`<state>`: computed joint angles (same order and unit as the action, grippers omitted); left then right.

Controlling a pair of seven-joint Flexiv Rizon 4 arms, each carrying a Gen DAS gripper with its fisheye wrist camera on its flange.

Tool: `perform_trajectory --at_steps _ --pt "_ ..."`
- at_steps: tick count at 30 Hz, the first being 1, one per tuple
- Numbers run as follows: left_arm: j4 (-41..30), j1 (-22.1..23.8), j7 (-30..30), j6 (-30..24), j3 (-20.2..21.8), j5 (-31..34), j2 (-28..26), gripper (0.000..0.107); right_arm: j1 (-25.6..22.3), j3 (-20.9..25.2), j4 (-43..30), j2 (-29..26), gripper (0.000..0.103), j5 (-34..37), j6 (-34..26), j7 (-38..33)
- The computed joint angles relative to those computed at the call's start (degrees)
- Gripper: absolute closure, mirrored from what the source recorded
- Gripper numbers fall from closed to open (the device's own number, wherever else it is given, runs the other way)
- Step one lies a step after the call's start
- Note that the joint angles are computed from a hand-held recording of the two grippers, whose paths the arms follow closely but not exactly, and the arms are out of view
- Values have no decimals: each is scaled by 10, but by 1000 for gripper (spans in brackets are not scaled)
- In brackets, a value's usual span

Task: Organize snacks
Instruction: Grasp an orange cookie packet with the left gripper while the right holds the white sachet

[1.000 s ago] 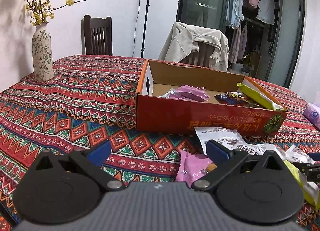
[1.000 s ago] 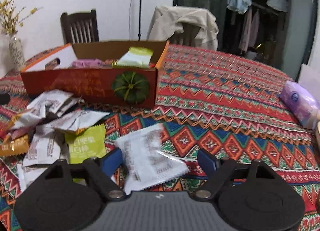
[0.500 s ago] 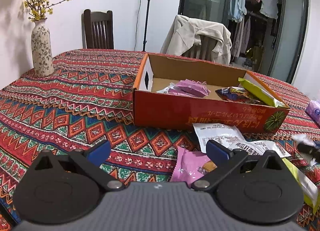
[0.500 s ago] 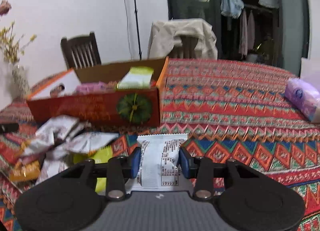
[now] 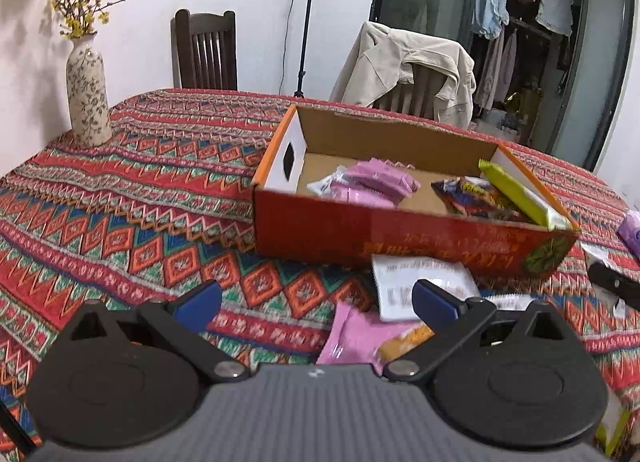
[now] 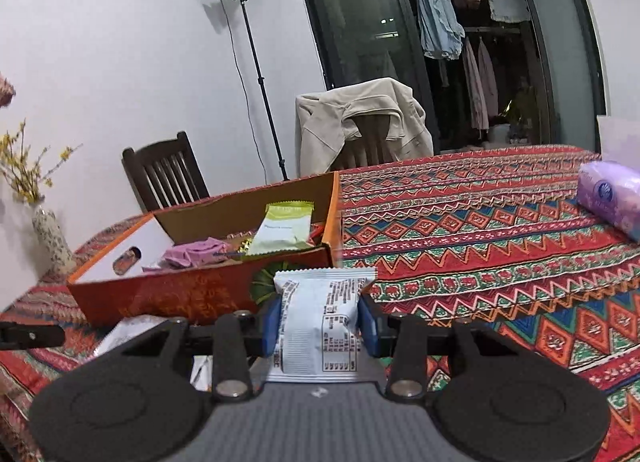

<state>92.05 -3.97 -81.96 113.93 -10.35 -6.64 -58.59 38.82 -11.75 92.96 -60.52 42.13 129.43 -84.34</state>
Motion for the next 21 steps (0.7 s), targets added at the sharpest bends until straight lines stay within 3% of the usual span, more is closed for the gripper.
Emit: perform_trajectory --at_steps 4,9,12,21 --pt "-33 -34 12 -28 20 -22 -6 4 -8 8 -5 -6 63 -4 11 5" --pt "-88 -100 28 -113 76 -76 -20 4 -17 20 -4 -8 63 -14 17 11" --pt "-89 -96 41 -133 64 -66 -20 4 -28 32 0 -9 63 -24 25 22" --pt "-41 -82 57 -106 42 -41 -2 4 -44 52 14 -11 63 -61 64 46"
